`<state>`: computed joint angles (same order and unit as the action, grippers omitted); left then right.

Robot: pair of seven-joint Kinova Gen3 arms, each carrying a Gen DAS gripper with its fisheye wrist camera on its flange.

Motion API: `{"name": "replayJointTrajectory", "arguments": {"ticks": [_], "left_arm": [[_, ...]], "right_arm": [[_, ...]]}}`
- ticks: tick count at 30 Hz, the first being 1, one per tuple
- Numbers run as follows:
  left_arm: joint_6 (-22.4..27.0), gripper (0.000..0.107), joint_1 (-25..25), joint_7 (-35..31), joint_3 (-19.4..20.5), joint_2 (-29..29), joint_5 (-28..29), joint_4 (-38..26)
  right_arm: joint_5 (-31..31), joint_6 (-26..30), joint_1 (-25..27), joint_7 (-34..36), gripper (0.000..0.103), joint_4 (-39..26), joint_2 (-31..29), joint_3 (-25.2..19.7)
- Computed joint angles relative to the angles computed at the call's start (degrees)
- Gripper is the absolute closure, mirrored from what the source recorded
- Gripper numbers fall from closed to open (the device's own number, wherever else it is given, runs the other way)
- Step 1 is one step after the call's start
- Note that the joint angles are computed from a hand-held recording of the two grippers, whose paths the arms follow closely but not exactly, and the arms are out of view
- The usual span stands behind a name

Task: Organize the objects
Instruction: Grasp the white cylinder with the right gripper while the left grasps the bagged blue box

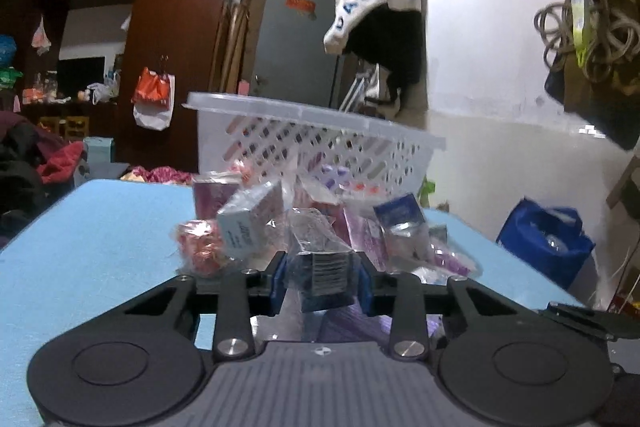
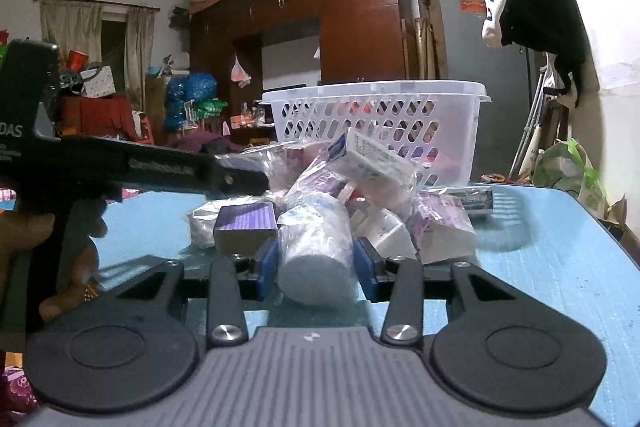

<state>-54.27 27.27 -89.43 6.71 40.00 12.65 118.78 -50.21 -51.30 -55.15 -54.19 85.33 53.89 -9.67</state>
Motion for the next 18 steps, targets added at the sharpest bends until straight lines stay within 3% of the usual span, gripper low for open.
{"name": "replayJointTrajectory", "arguments": {"ticks": [7, 11, 18], "left_arm": [[-2.13, 0.069, -1.86, 2.1, 0.29, -0.11, -2.36, 1.63], [-5.9, 0.069, -1.92, 2.39, 0.07, 0.49, -3.18, 3.05], [-14.7, 0.069, -2.61, 2.4, 0.05, 1.59, -5.3, 6.77]], "right_arm": [[-3.17, 3.73, -0.11, 3.64, 0.056, -0.7, -0.68, 0.63], [-3.61, 2.05, -0.2, 2.47, 0.058, 0.09, -0.87, 0.39], [0.81, -4.18, -0.05, -4.78, 0.058, 4.42, -1.93, -0.65]]}}
